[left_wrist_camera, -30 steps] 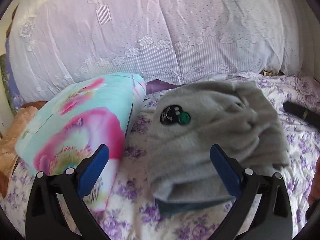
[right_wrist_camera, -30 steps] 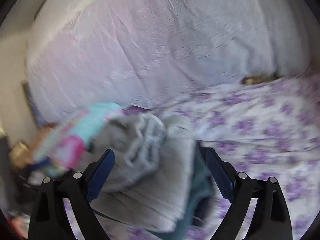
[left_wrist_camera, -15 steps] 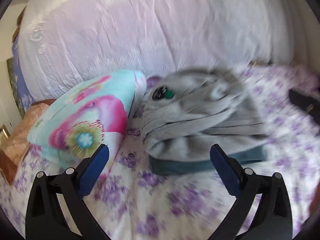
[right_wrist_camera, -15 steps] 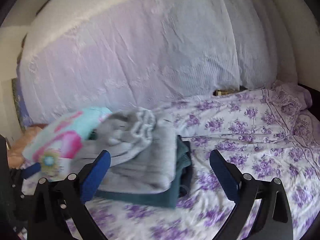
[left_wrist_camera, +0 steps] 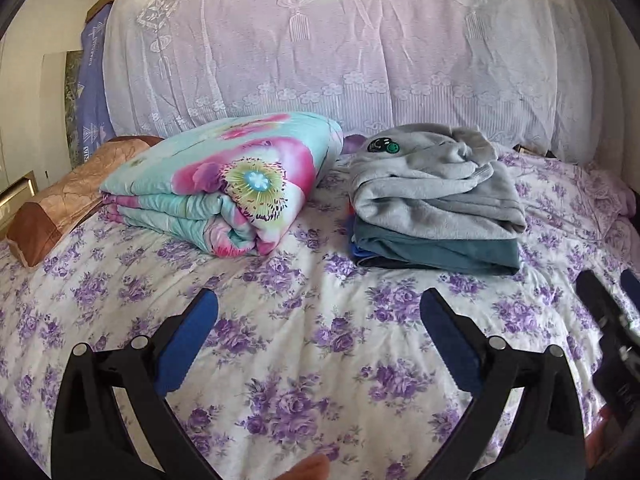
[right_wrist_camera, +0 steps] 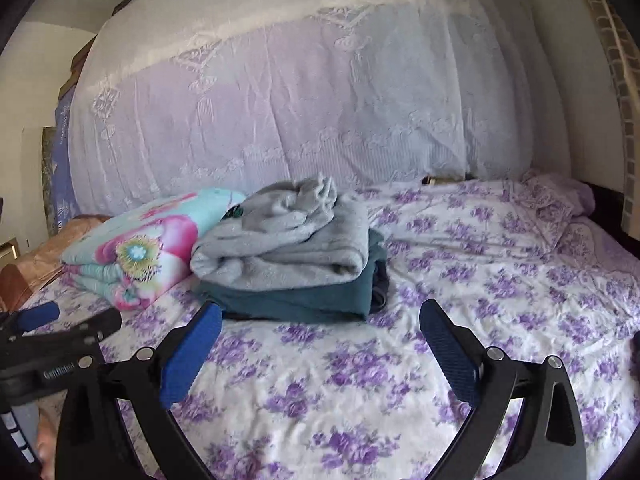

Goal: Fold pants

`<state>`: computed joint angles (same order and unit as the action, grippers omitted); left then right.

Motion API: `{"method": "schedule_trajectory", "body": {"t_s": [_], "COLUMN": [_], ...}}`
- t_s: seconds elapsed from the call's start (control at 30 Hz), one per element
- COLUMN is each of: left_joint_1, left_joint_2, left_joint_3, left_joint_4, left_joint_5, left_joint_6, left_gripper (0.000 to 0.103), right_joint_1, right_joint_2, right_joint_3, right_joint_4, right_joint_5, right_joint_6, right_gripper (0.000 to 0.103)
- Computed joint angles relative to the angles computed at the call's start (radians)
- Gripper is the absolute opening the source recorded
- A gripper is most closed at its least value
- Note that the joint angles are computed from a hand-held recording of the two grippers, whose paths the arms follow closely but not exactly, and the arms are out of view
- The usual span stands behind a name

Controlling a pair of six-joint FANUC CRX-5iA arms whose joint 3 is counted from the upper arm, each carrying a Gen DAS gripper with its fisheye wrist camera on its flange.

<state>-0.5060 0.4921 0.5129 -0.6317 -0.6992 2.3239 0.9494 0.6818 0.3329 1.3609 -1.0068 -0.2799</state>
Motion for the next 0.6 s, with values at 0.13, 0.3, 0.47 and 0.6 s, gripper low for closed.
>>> {"method": "schedule_trajectory", "body": {"t_s": [0.13,0.3,0.47,0.6], "left_joint_1": [-0.028,-0.032,-0.008,-0.024], "left_joint_2": [-0.003,0.0,0.0,0.002], "left_joint_3": [0.004,0.006,-0.01,0.001], "left_joint_4": [-0.062,-0.061,0.015,-0.033], "left_joint_5": [-0.003,0.003,0.031,0.012], "left_joint_6": [-0.008,-0.026,-0.059,-0.031], "left_gripper": [0.099,0.098,0.098,0.098], "right_joint_1": [0.001,0.004,-0.001,-0.001], "right_joint_2": [0.021,0.039,0.029,0.031], "right_joint_3": [0.034,0.072,0.061,0.065], "right_joint_4": [-0.044,-0.103,-0.127,-0.131], "right_joint_5": [0.016,0.027,0.056,0.056], "right_joint_6": [0.06,0.127,0.108,0.111], "right_gripper": [0.1,0.1,0.1,0.1]}}
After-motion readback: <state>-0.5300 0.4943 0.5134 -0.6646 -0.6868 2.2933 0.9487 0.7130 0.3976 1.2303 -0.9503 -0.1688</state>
